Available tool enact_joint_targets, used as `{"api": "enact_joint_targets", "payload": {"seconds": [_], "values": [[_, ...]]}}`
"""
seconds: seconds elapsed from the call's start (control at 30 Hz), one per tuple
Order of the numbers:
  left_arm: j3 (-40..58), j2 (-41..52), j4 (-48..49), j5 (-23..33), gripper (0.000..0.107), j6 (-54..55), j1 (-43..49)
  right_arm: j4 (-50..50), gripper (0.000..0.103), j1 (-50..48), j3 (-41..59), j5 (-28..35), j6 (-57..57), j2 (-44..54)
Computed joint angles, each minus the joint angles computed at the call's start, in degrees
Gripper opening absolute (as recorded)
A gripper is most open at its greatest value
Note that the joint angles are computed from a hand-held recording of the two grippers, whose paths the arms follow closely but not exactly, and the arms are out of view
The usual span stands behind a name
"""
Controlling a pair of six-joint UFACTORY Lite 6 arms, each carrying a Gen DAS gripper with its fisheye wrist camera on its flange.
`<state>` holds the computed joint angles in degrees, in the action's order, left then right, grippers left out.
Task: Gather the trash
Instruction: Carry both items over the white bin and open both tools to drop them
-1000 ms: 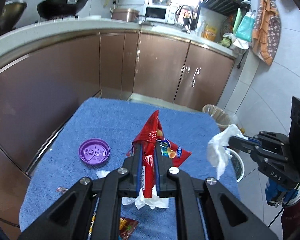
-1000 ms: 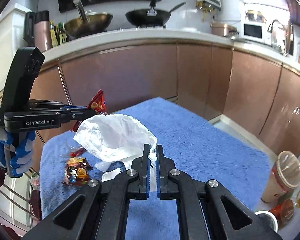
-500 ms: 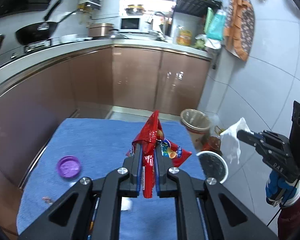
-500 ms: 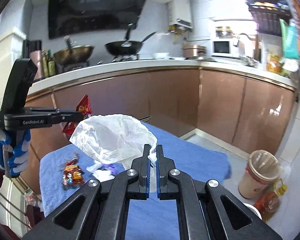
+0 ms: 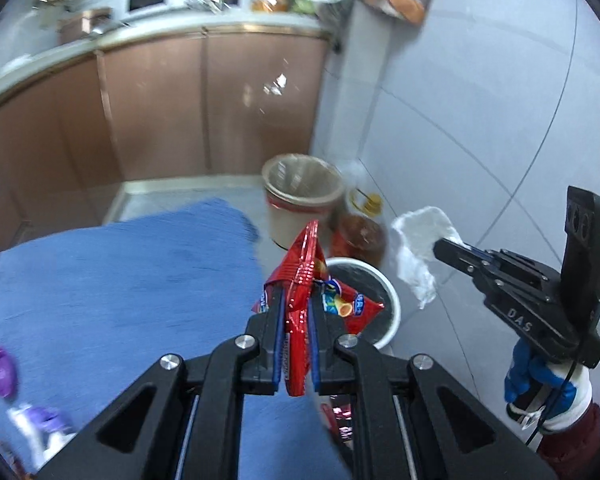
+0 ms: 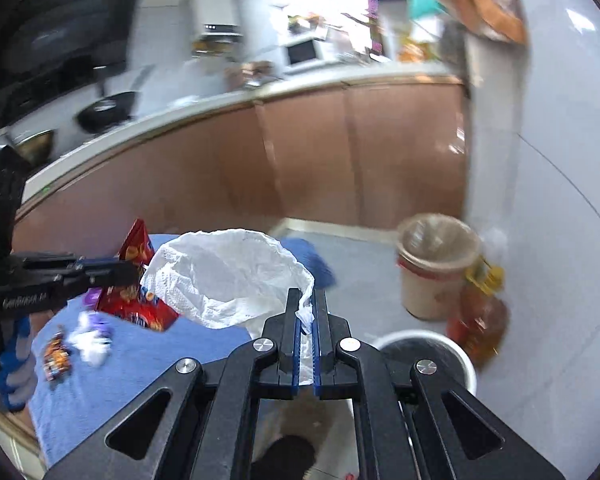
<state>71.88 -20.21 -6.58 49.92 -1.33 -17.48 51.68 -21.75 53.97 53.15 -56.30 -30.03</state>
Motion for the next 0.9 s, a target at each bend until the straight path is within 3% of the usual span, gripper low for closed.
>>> {"api": "enact_joint_targets", "payload": {"seconds": [0.27, 0.5, 0.9], "values": [[6.91, 25.27, 7.10, -11.01, 0.010, -11.07, -11.57, 4.82, 0.005, -5.54, -2.68, -11.24, -9.91, 18.51], [18.65, 45.38, 7.07, -13.87, 0.010, -13.60, -13.64, 10.74, 0.005, -5.98, 0.61, -20.06, -16.61, 36.01], [26.30, 60.36, -1.54, -17.15, 0.011, -8.67, -11.52, 16.30, 0.009, -4.80, 7.13, -26.81, -21.73, 54.34]]}}
